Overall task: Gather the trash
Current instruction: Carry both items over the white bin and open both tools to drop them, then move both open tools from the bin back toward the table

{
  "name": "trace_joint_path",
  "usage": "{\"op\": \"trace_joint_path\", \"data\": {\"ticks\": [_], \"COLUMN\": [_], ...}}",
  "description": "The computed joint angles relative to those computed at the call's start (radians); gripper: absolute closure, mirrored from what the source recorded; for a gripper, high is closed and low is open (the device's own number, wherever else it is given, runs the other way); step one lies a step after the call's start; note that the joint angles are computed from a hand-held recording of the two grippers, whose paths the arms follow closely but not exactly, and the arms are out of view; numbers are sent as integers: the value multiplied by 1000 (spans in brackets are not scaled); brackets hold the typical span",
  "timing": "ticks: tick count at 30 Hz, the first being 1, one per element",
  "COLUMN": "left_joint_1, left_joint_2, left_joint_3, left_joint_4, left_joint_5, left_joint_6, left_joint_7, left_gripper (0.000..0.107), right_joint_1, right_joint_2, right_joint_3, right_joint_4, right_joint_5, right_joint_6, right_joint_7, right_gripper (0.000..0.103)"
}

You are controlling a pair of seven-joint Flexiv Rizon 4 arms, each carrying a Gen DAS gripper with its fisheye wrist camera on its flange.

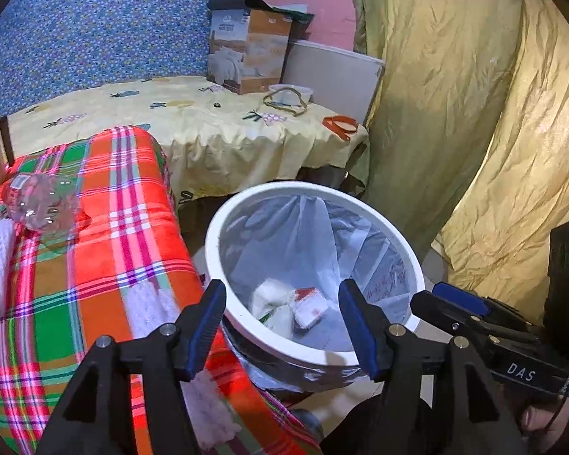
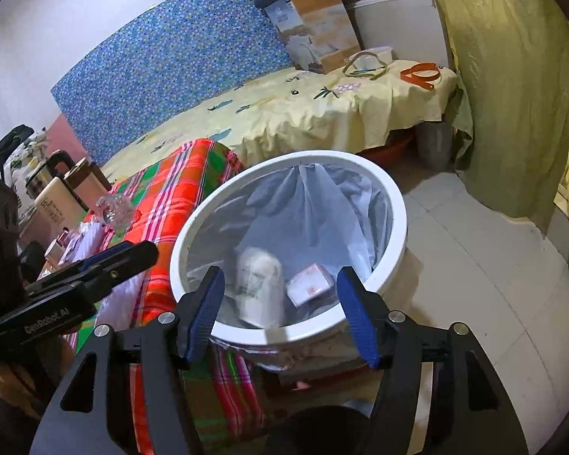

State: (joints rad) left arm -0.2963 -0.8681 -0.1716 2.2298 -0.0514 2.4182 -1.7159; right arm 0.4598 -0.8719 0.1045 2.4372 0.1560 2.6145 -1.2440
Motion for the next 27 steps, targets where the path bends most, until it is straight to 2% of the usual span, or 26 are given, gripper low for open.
{"op": "trace_joint_path", "data": {"ticks": [7,12,27], "left_joint_1": [33,29,36], "left_joint_2": [13,9,-45], "left_joint_3": [14,40,93], "left_joint_4": [88,166,330], "left_joint_5": [19,-10,-80], "left_joint_6": [114,203,403], "left_joint_7": [-56,-86,-151], "left_gripper": [43,43,43], "right_joint_1": [21,35,96], "right_joint_2": [16,19,29], "right_joint_3": [14,33,65], "right_joint_4": [15,24,19], "right_joint_5": [-10,-45,-108], "right_joint_6": [31,46,-4], "right_joint_7": [-23,-44,-88], "right_gripper": [40,40,41]}}
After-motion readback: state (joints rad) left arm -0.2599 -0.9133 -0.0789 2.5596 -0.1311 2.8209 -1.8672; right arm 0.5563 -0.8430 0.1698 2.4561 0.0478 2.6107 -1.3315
